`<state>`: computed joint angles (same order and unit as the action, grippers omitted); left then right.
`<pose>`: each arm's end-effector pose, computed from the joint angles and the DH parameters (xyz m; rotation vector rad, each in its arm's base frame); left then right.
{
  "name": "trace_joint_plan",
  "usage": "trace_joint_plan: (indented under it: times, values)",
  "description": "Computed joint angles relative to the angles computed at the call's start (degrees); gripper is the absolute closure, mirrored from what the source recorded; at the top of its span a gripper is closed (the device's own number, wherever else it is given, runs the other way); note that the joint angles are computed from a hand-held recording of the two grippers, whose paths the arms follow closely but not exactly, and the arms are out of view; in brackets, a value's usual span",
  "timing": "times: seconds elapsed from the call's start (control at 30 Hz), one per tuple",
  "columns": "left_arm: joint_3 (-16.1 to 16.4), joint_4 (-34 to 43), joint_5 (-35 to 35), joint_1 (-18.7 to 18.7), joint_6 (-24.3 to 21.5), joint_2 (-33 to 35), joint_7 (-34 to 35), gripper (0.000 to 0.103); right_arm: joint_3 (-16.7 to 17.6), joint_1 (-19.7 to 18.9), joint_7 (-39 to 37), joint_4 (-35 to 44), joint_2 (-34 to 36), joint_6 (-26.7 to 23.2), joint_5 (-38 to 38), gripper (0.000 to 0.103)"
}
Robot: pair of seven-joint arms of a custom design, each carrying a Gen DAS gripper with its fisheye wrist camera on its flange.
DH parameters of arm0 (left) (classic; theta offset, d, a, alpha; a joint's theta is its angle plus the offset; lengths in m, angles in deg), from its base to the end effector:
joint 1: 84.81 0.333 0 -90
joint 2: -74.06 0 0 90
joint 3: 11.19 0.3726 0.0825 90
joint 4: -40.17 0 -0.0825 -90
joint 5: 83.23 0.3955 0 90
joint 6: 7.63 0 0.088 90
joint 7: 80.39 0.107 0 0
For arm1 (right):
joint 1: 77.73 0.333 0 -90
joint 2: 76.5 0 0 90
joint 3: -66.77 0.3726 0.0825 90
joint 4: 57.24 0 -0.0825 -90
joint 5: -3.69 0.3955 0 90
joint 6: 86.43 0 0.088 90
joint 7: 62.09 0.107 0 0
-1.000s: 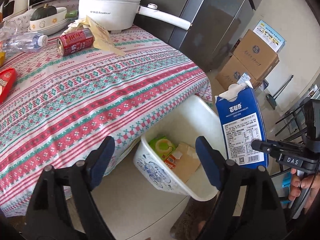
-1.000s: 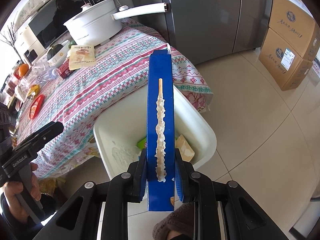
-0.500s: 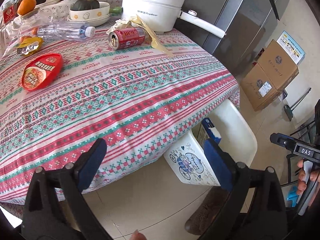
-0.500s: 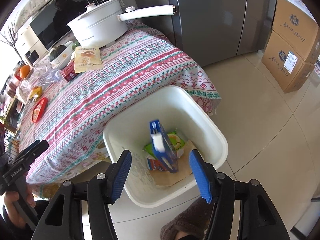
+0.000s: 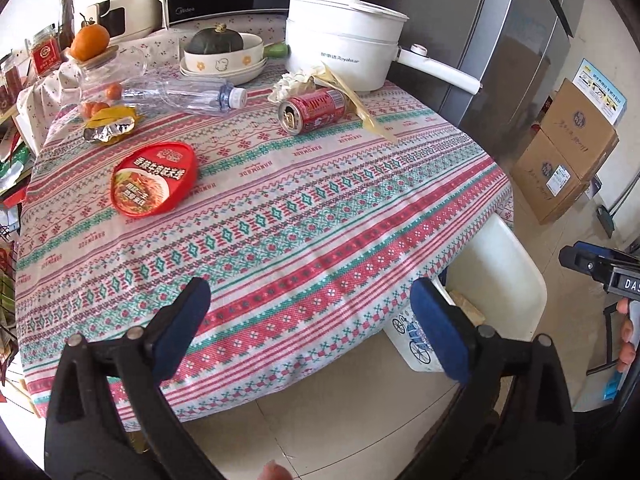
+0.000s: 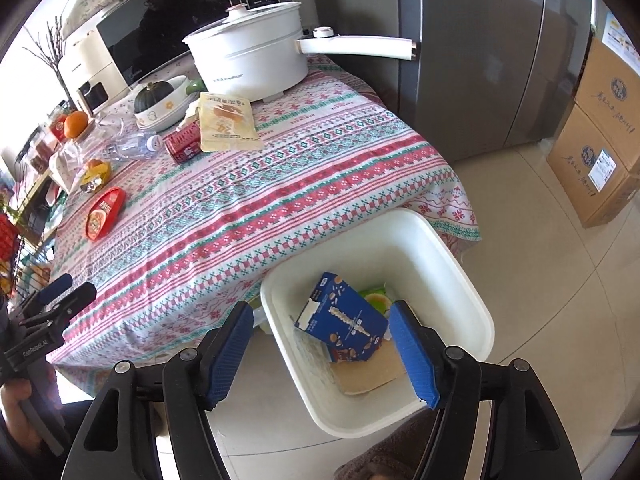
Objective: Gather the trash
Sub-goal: 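Move both grippers back over the table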
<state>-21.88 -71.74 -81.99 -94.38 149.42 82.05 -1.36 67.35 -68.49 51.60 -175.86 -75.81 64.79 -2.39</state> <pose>0.6133 -0.2205 0.5342 -1.7531 2.0770 -0.8059 0.5941 0.1056 0.5385 -1.7154 2.0220 -0.4491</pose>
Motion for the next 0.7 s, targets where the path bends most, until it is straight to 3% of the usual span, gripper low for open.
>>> trace_joint_plan:
  times: [0.37,0.7]
  values:
    - [2.5,4.5,6.7,1.3,-2.1,1.2,-1.4,0.002,0.4,1.9,0.6,8.2,5.4,-2.1,-1.4,0.029]
    - [2.5,9.7,4.4,3.6,-4.2,3.8,1.3,0.002,0.4,4.8,1.6,18.0,12.1,-3.2,-1.3,0.027]
